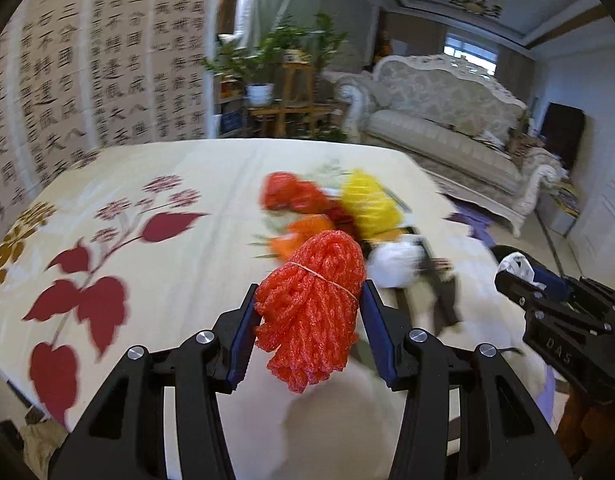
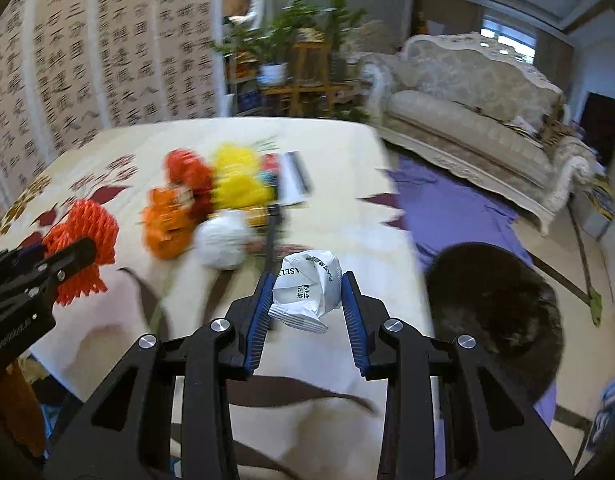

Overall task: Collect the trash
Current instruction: 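Grasp the white tissue packet with the right gripper while the left gripper holds the red net, then carry both items over the black bin and open both grippers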

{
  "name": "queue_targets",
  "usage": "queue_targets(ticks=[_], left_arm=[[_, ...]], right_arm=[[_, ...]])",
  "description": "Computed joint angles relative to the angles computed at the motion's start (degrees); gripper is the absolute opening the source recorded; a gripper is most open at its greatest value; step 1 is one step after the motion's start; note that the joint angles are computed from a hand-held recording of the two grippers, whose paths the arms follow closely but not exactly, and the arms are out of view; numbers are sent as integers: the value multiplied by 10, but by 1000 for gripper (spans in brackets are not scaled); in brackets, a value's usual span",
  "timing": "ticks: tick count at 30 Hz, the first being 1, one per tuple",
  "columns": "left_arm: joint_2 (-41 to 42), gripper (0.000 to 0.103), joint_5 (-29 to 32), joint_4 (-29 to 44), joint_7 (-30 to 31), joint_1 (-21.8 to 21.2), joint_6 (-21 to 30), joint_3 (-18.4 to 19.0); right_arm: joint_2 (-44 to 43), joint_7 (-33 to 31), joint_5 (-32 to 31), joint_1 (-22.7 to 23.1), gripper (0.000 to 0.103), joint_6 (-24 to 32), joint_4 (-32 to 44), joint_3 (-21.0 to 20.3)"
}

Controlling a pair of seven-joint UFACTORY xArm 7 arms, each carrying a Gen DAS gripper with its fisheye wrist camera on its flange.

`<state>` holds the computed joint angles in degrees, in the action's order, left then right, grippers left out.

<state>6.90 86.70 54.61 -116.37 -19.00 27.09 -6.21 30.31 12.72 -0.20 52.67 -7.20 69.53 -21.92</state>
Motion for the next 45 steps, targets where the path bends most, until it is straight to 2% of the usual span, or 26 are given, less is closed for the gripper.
queue_targets(ticks=[6, 9, 13, 18, 26, 31, 37, 40, 41, 42, 43, 44, 45], left_arm=[[74, 49, 8, 97, 35, -25, -26, 0], [112, 49, -6, 148, 69, -43, -38, 8], [166, 49, -43, 218, 131, -70, -48, 23], [235, 49, -118, 307, 235, -89, -59, 32], [327, 49, -235, 420, 379, -112, -47, 39], [374, 50, -295, 482, 443, -127, -37, 51], [431, 50, -363, 562, 521, -142, -29, 64], [455, 55, -403, 597, 563, -144, -19, 63], [465, 60, -423, 612, 587, -140, -12, 54], [470, 64, -435, 620, 597, -141, -9, 55], [474, 71, -443, 626, 599, -144, -8, 62], [471, 75, -448, 621, 594, -149, -13, 72], [468, 76, -453, 616, 590, -153, -19, 81]], right_arm=[[-6, 17, 47, 40, 34, -17, -45, -92], [-2, 14, 73, 40, 34, -22, -57, -114], [9, 6, 102, 24, 34, -28, -58, -120], [14, -8, 118, -37, 34, -36, -51, -79], [25, -30, 130, -125, 34, -43, -30, -7], [42, -30, 119, -177, 34, -36, -6, 32], [63, -17, 104, -219, 35, -24, 23, 54], [78, -6, 94, -229, 35, -13, 43, 55], [81, -2, 90, -233, 37, -8, 48, 57], [85, 1, 85, -241, 40, -3, 54, 63], [88, 7, 81, -246, 50, -1, 58, 65], [90, 13, 78, -248, 55, 1, 61, 65], [92, 17, 74, -252, 55, -1, 63, 67]])
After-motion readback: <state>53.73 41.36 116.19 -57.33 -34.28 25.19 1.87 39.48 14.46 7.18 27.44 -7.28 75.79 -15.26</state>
